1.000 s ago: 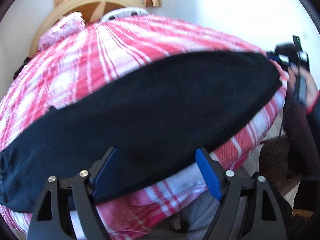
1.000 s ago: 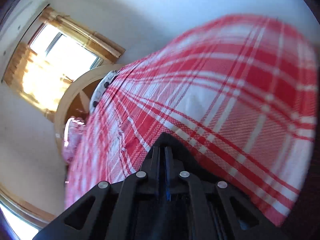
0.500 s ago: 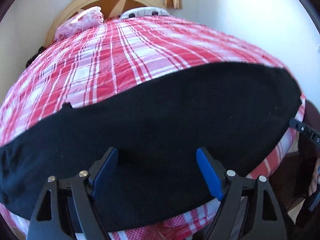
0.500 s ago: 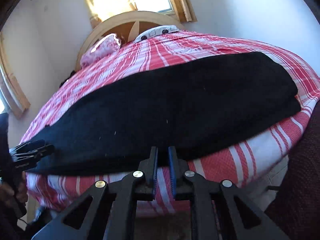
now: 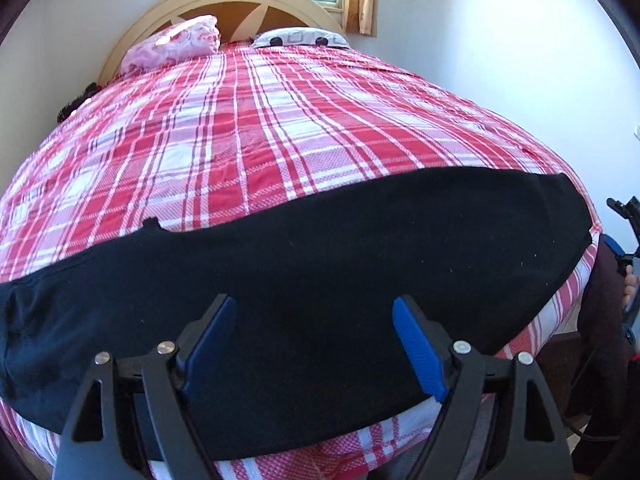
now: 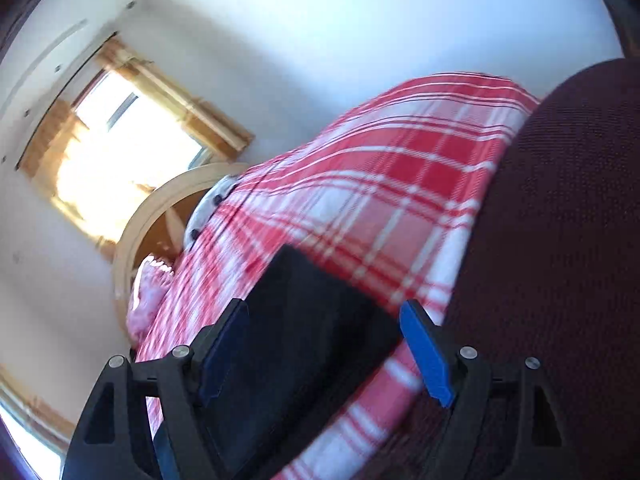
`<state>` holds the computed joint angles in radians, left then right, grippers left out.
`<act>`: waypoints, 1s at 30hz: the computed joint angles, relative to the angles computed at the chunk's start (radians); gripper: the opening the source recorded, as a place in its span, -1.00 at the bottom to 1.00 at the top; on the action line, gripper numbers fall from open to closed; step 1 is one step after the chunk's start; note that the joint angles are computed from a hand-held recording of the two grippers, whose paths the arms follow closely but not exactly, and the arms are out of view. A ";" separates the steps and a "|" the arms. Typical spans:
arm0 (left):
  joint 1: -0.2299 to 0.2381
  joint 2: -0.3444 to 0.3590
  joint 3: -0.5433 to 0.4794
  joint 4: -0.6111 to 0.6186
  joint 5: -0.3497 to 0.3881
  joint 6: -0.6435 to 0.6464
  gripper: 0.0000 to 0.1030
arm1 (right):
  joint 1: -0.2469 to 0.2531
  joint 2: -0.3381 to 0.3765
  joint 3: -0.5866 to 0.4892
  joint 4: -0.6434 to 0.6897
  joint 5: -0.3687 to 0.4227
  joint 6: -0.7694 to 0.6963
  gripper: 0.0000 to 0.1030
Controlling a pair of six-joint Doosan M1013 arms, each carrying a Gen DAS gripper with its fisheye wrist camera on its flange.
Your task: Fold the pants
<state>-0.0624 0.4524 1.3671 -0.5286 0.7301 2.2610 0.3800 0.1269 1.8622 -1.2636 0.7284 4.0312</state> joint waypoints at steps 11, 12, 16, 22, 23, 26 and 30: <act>-0.006 0.001 -0.001 0.025 0.015 -0.018 0.62 | -0.043 0.062 -0.091 0.344 -0.024 -0.494 0.51; -0.005 0.000 -0.001 0.022 0.015 -0.016 0.62 | -0.043 0.070 -0.104 0.380 -0.007 -0.545 0.44; 0.002 0.000 -0.004 0.010 0.014 -0.015 0.62 | -0.048 0.068 -0.108 0.423 0.005 -0.533 0.08; 0.018 0.000 -0.007 -0.018 -0.002 -0.019 0.62 | -0.073 0.044 -0.074 0.461 -0.088 -0.609 -0.76; 0.022 0.000 -0.009 -0.019 -0.007 -0.025 0.62 | -0.068 0.048 -0.079 0.464 -0.083 -0.626 -0.76; 0.031 0.003 -0.016 -0.017 -0.018 -0.042 0.62 | -0.017 0.078 -0.144 0.388 0.018 -0.695 -0.77; 0.044 0.006 -0.024 -0.018 -0.036 -0.062 0.62 | 0.075 0.123 -0.248 0.301 0.044 -0.870 -0.77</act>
<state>-0.0179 0.4589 1.3434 -0.5471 0.6943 2.1985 0.4551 0.2499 1.6145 -0.9628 0.7725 3.1614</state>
